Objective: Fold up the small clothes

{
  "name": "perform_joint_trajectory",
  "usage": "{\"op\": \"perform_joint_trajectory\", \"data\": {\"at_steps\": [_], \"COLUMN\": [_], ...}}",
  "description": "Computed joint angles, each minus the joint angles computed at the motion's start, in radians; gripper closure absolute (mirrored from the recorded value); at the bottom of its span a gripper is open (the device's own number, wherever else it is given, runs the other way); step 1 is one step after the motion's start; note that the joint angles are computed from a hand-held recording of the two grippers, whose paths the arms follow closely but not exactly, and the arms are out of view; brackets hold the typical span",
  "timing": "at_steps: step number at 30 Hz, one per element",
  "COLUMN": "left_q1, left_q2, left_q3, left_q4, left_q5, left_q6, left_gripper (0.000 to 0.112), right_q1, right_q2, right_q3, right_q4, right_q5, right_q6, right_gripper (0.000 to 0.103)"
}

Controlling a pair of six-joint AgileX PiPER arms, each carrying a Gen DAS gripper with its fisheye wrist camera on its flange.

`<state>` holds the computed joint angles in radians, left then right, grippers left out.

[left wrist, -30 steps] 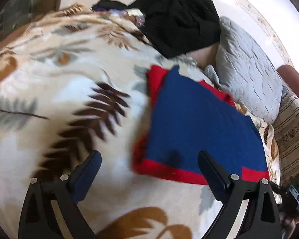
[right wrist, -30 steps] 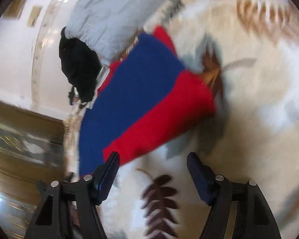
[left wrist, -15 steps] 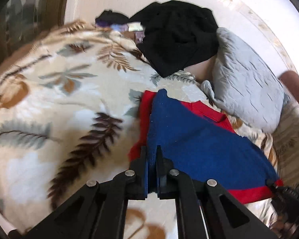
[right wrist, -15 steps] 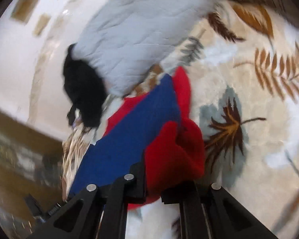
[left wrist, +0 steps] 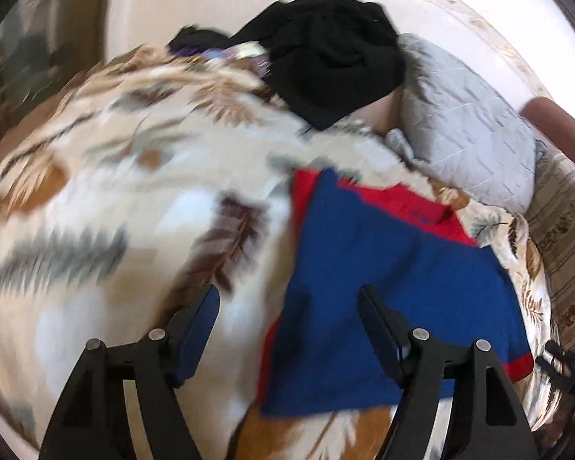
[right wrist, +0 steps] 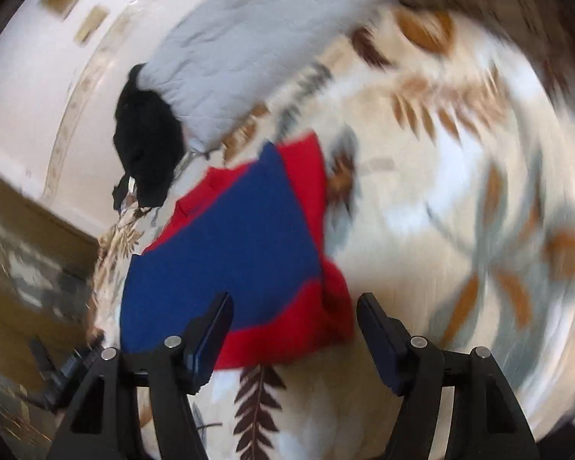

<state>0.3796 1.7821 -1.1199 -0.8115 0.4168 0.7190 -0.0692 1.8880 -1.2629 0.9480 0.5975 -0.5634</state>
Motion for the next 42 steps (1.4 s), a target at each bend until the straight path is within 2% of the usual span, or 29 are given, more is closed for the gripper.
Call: {"op": "perform_joint_trajectory", "data": {"at_steps": [2, 3, 6, 7, 8, 9, 11, 12, 13, 15, 17, 19, 22, 24, 25, 28, 29, 30, 31, 32, 33, 34, 35, 36, 38, 41, 42], "left_q1": [-0.022, -0.042, -0.101, -0.114, -0.122, -0.129, -0.139, -0.140, -0.143, -0.159, -0.159, -0.147, -0.135, -0.142, -0.143, -0.160, -0.168, -0.167, -0.162, -0.149, -0.134, -0.128, -0.121, -0.113, -0.090, -0.070, -0.075], "left_q2": [0.075, 0.130, 0.263, 0.305, 0.339, 0.368, 0.420, 0.425, 0.426, 0.453, 0.428, 0.368, 0.300, 0.305, 0.346, 0.565, 0.632, 0.658, 0.644, 0.592, 0.525, 0.459, 0.388, 0.332, 0.236, 0.097, 0.076], "left_q3": [-0.119, -0.197, -0.396, -0.464, -0.513, -0.549, -0.619, -0.622, -0.620, -0.671, -0.649, -0.580, -0.520, -0.548, -0.610, -0.910, -0.970, -0.990, -0.970, -0.910, -0.810, -0.710, -0.610, -0.526, -0.404, -0.191, -0.139], "left_q4": [0.062, 0.099, 0.322, 0.376, 0.414, 0.441, 0.486, 0.473, 0.466, 0.555, 0.545, 0.444, 0.293, 0.305, 0.343, 0.580, 0.646, 0.673, 0.659, 0.631, 0.571, 0.548, 0.522, 0.461, 0.320, 0.031, -0.028], "left_q5": [0.031, 0.047, 0.092, 0.124, 0.147, 0.163, 0.189, 0.181, 0.172, 0.206, 0.176, 0.116, 0.066, 0.054, 0.081, 0.267, 0.293, 0.316, 0.307, 0.290, 0.234, 0.163, 0.098, 0.045, 0.032, 0.002, 0.000], "left_q6": [-0.036, -0.058, -0.262, -0.309, -0.347, -0.377, -0.436, -0.422, -0.403, -0.450, -0.426, -0.300, -0.126, -0.138, -0.192, -0.455, -0.525, -0.557, -0.552, -0.508, -0.458, -0.439, -0.419, -0.365, -0.244, 0.001, 0.065], "left_gripper": [0.037, 0.037, 0.037, 0.037, 0.037, 0.037, 0.038, 0.040, 0.062, 0.106, 0.107, 0.107, 0.107, 0.107, 0.107, 0.103, 0.100, 0.095, 0.090, 0.082, 0.062, 0.052, 0.050, 0.046, 0.042, 0.034, 0.034], "right_q1": [0.026, 0.050, 0.115, 0.125, 0.139, 0.148, 0.163, 0.170, 0.178, 0.193, 0.200, 0.206, 0.205, 0.205, 0.206, 0.190, 0.179, 0.168, 0.158, 0.156, 0.155, 0.146, 0.136, 0.129, 0.116, 0.109, 0.099], "right_q2": [0.078, 0.136, 0.314, 0.370, 0.448, 0.509, 0.624, 0.656, 0.658, 0.609, 0.545, 0.463, 0.380, 0.369, 0.399, 0.596, 0.656, 0.679, 0.661, 0.606, 0.551, 0.497, 0.442, 0.385, 0.289, 0.228, 0.254], "right_q3": [-0.158, -0.258, -0.557, -0.657, -0.757, -0.857, -1.051, -1.106, -1.121, -1.058, -0.976, -0.884, -0.798, -0.794, -0.838, -1.100, -1.139, -1.137, -1.096, -1.014, -0.914, -0.829, -0.750, -0.671, -0.526, -0.416, -0.409], "right_q4": [-0.114, -0.162, -0.386, -0.461, -0.496, -0.559, -0.637, -0.656, -0.678, -0.713, -0.718, -0.723, -0.717, -0.736, -0.764, -0.774, -0.765, -0.758, -0.729, -0.733, -0.727, -0.699, -0.657, -0.583, -0.386, -0.090, -0.020], "right_q5": [0.061, 0.058, 0.097, 0.155, 0.175, 0.236, 0.356, 0.394, 0.408, 0.368, 0.315, 0.245, 0.167, 0.131, 0.143, 0.319, 0.345, 0.375, 0.365, 0.335, 0.273, 0.232, 0.185, 0.141, 0.073, 0.124, 0.179], "right_q6": [0.076, 0.111, 0.272, 0.347, 0.385, 0.439, 0.504, 0.508, 0.516, 0.515, 0.497, 0.473, 0.459, 0.490, 0.530, 0.604, 0.642, 0.664, 0.646, 0.623, 0.603, 0.597, 0.582, 0.528, 0.356, 0.104, 0.062], "right_gripper": [0.032, 0.032, 0.034, 0.034, 0.034, 0.039, 0.065, 0.084, 0.091, 0.093, 0.094, 0.094, 0.094, 0.094, 0.094, 0.091, 0.090, 0.089, 0.088, 0.085, 0.069, 0.045, 0.038, 0.038, 0.038, 0.034, 0.032]}}
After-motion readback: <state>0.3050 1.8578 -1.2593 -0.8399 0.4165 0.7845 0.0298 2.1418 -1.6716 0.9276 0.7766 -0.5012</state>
